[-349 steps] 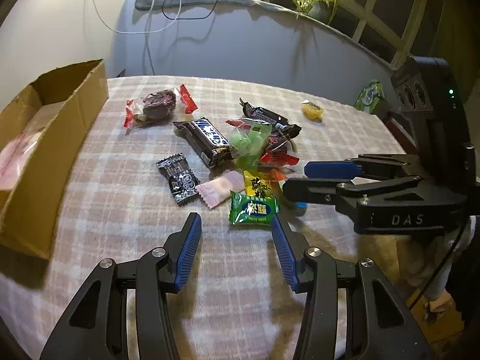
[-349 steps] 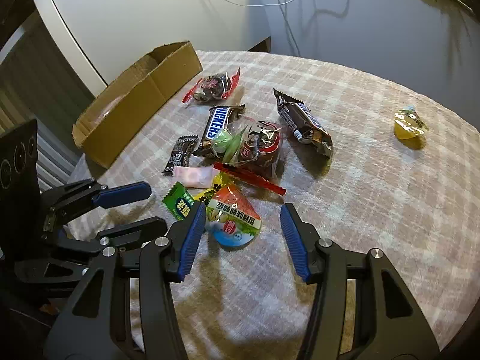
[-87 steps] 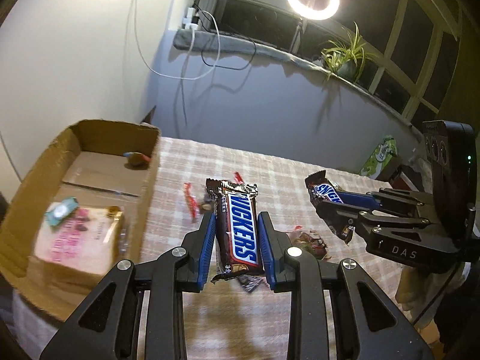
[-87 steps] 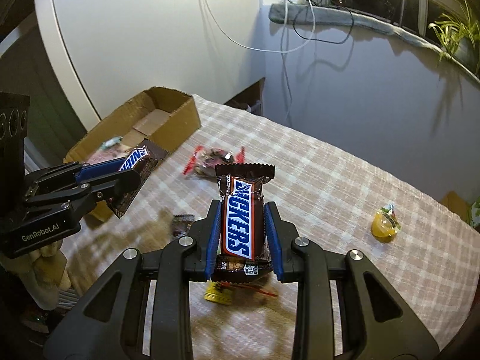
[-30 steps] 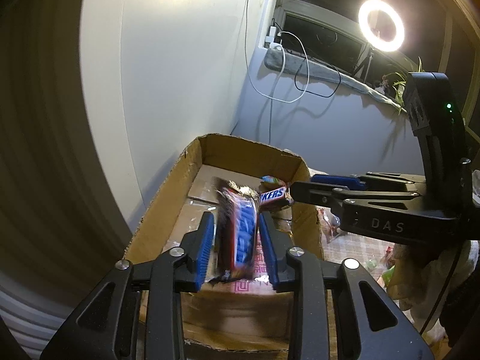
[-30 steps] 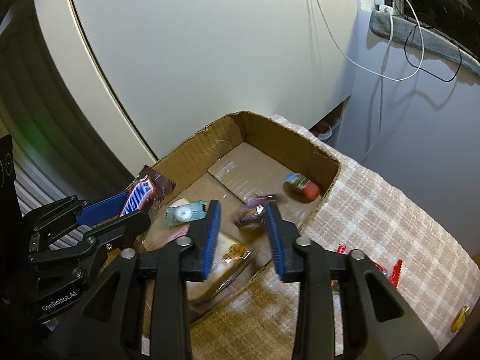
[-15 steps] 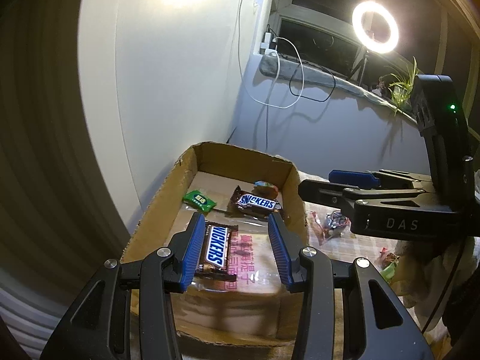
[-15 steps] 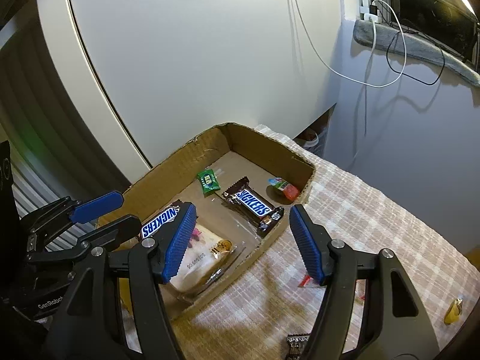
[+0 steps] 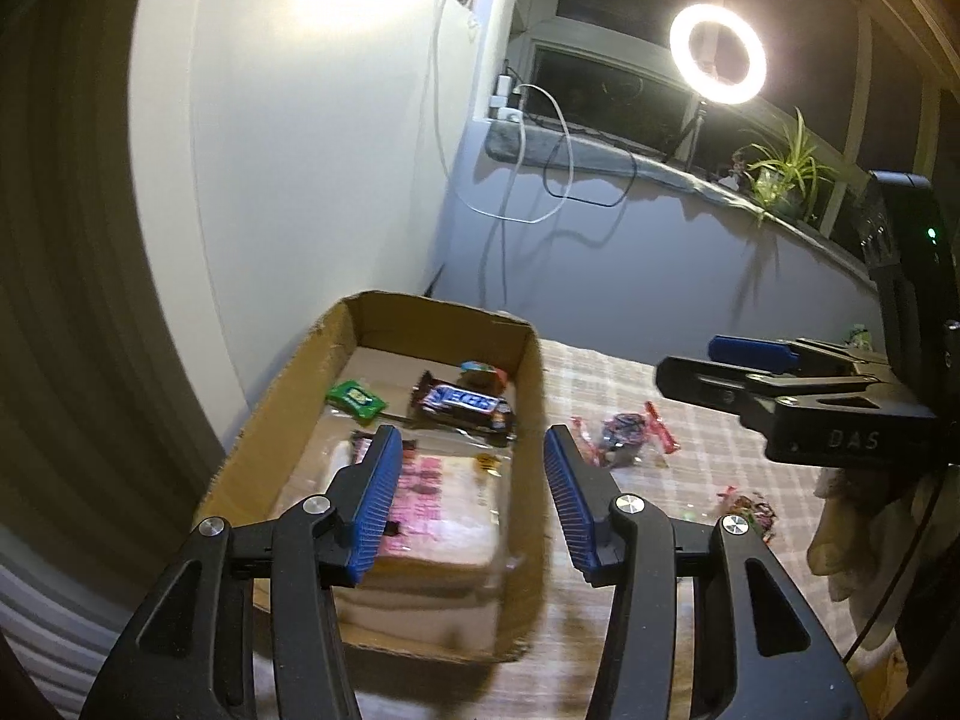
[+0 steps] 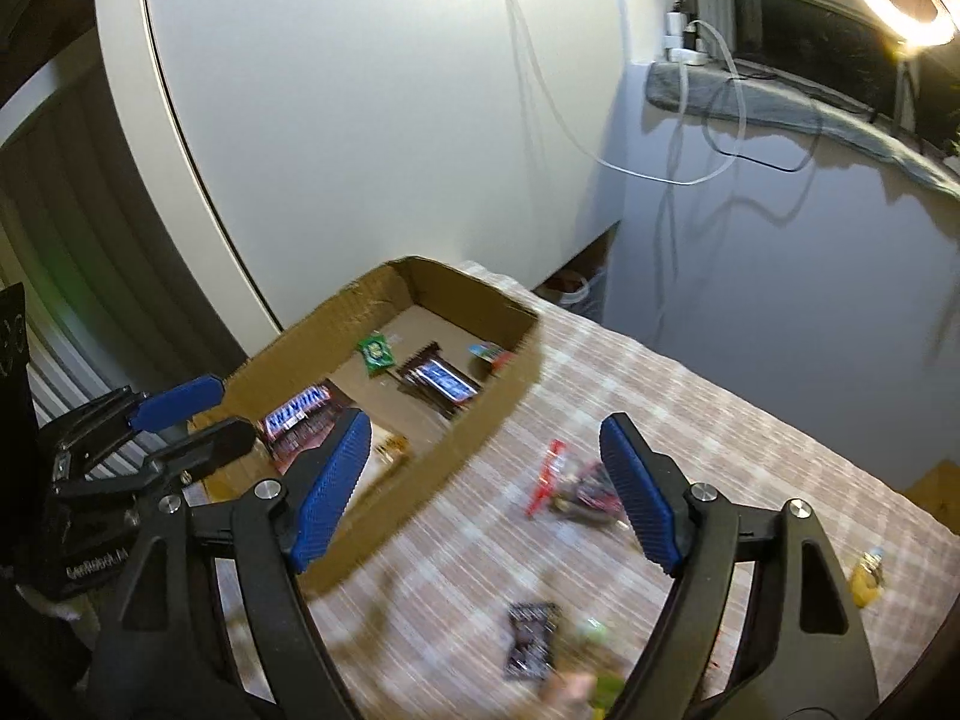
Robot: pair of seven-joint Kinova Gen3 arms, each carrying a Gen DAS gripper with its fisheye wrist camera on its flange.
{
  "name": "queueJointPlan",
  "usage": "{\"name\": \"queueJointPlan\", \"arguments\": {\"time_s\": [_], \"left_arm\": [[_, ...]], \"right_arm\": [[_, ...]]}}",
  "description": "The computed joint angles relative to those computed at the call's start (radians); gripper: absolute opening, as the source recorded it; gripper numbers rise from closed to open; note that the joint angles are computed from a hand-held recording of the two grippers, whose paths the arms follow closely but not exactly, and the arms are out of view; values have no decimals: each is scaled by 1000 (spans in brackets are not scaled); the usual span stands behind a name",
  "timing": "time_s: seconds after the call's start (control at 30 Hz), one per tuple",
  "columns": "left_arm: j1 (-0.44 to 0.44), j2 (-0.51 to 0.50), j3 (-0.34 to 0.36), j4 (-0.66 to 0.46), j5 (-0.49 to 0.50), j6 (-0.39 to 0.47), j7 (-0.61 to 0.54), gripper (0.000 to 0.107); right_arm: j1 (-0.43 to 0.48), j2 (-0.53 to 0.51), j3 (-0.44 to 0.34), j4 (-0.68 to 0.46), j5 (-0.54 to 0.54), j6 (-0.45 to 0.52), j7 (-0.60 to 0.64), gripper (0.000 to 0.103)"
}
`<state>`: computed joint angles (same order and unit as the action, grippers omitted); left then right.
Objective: Organize snacks
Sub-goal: 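Open both tools to drop the Snickers bars into the box, then move left tool to black wrapped candy while right tool grasps red-and-white chocolate bag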
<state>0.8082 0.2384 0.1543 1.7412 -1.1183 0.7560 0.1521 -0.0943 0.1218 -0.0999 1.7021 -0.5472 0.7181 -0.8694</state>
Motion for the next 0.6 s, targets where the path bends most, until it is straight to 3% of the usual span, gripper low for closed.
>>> {"name": "queueJointPlan", "arguments": {"time_s": [0.37, 0.6], "left_arm": [[47, 56, -7, -62, 41, -46, -59, 48], [77, 119, -32, -123, 138, -92, -149, 48]], "right_arm": [[100, -79, 94, 89, -25, 43, 117, 82], [160, -74, 139, 113, -7, 77, 162, 82]]}}
